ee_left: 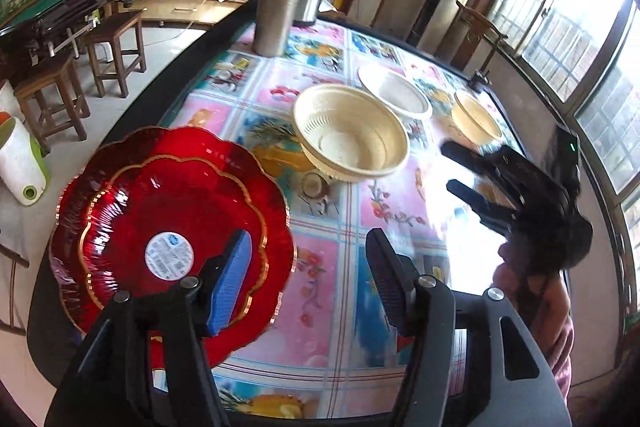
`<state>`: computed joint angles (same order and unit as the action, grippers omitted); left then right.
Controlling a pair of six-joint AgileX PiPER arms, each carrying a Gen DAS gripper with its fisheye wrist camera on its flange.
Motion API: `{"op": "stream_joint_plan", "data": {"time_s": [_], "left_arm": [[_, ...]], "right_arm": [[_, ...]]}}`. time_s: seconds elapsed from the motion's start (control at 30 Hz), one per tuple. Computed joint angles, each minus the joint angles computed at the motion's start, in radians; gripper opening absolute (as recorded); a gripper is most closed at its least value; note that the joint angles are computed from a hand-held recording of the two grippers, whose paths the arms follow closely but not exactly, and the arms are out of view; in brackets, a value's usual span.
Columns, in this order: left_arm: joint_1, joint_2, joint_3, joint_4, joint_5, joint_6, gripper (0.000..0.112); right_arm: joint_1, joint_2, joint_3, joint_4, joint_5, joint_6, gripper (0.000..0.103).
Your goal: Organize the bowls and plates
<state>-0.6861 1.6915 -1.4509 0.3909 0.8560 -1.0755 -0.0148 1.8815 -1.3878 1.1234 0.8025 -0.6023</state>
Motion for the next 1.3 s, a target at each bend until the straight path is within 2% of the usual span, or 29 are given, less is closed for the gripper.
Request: {"op": "stream_joint_plan", "data": {"time_s": [0.2,0.4,0.47,0.57,0.6,0.67,0.73,0.8,0.87,0.93,1.17,1.3], "left_arm": [[-0.002,0.044,-0.041,-0.058,0.022,0.048,0.059],[-0.001,0.056,-0.055,-0.048,0.034,0.035,0.059],[0.027,0.064,-0.084,-0.095,0.035,0.079,0.059],[0.091,0.087,-0.149,-0.180,0.020,0.138,0.059],[0.112,0.103,-0.184,-0.212,0.021,0.154,0.059],[0.162,0.158,-0.281,-0.309,0.017,0.230,0.063],[0.196,0.259,-0.443,-0.363,0.101,0.275,0.064],[0.243,0.362,-0.590,-0.482,0.166,0.339,0.064],[0.280,0.466,-0.738,-0.565,0.252,0.343,0.064],[0.290,0.535,-0.829,-0.596,0.303,0.332,0.064],[0.242,0.610,-0.941,-0.546,0.351,0.309,0.064],[0.218,0.579,-0.886,-0.463,0.323,0.283,0.063]], "right_arm": [[0.070,0.133,-0.157,-0.054,0.020,0.151,0.073],[0.141,0.194,-0.252,-0.177,-0.017,0.304,0.069],[0.160,0.216,-0.290,-0.235,-0.017,0.362,0.054],[0.175,0.229,-0.309,-0.293,-0.025,0.423,0.039],[0.177,0.231,-0.312,-0.305,-0.026,0.437,0.035],[0.175,0.227,-0.307,-0.321,-0.032,0.451,0.020],[0.167,0.216,-0.296,-0.315,-0.039,0.445,0.018],[0.157,0.208,-0.285,-0.304,-0.041,0.434,0.016],[0.141,0.205,-0.276,-0.278,-0.029,0.409,0.014],[0.121,0.201,-0.263,-0.248,-0.021,0.379,0.012],[0.070,0.201,-0.255,-0.207,0.017,0.312,0.011],[0.071,0.206,-0.263,-0.206,0.034,0.307,0.011]]}}
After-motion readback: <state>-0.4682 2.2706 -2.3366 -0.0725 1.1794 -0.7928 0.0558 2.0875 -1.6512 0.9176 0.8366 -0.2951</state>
